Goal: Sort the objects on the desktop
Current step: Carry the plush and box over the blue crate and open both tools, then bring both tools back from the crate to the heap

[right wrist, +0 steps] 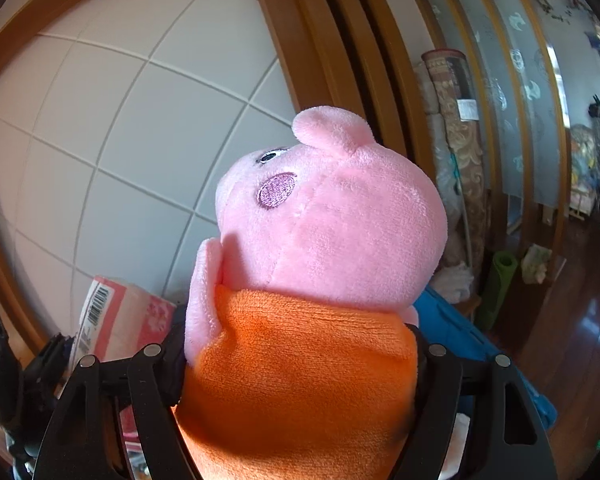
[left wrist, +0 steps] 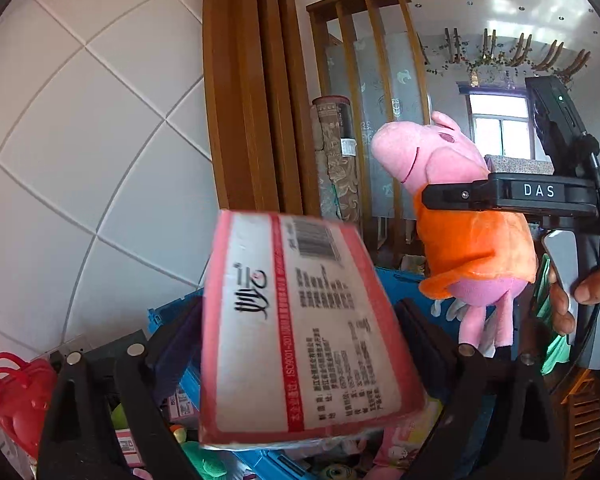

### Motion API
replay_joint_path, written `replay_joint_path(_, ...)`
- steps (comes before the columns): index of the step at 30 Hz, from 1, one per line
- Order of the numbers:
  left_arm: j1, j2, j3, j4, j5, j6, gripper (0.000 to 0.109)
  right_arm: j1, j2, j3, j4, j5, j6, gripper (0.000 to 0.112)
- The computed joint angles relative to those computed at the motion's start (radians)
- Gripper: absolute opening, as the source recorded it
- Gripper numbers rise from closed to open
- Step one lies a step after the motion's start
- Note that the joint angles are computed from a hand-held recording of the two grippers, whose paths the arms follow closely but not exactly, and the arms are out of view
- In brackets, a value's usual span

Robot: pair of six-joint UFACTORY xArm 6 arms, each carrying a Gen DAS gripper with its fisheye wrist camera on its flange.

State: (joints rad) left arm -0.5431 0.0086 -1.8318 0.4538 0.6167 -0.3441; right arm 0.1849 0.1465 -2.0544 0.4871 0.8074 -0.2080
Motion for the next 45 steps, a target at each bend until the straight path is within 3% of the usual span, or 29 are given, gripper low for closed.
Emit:
replay_joint_path(2, -0.015, 0.034, -0.054, 0.07, 0.04, -0.034, 0.094, -0.009, 0.041, -0.055, -0.02, 0.005, 0.015, 0.085)
replay_joint_path(4, -0.017, 0.037, -0.063, 0.097, 0.052, -0.049, 0.094, -0.016, 0.081, -0.111, -0.04, 0.022, 0.039, 0.1)
replay_joint_path(7, -0.011, -0.004, -0.011, 0.135, 0.035, -0.096, 0.098, -0.029, 0.097, -0.135, -0.02, 0.006, 0.03, 0.1)
replay_joint_path(14, 0.023, -0.038, 0.046, 0.135, 0.02, -0.152, 0.099, -0.022, -0.08, 0.131, 0.109, -0.125, -0.083, 0.103)
replay_joint_path(21, 0.046, -0.119, 0.179, 0.175, 0.012, -0.196, 0.1, 0.05, -0.24, 0.375, 0.148, -0.243, -0.168, 0.103)
replay_joint_path(30, 0.109, -0.301, 0.403, 0.228, -0.018, -0.273, 0.1, 0.132, -0.315, 0.501, 0.17, -0.304, -0.193, 0.103)
replay_joint_path(36, 0.214, -0.485, 0.593, 0.17, -0.037, -0.222, 0.1, 0.231, -0.349, 0.552, 0.05, -0.342, -0.091, 0.103)
replay_joint_path(42, 0.356, -0.663, 0.744, 0.064, -0.022, -0.07, 0.1, 0.368, -0.338, 0.562, -0.099, -0.38, 0.059, 0.103)
replay_joint_path(45, 0.444, -0.753, 0.821, -0.05, -0.028, 0.07, 0.1, 0.438, -0.333, 0.58, -0.184, -0.395, 0.155, 0.103)
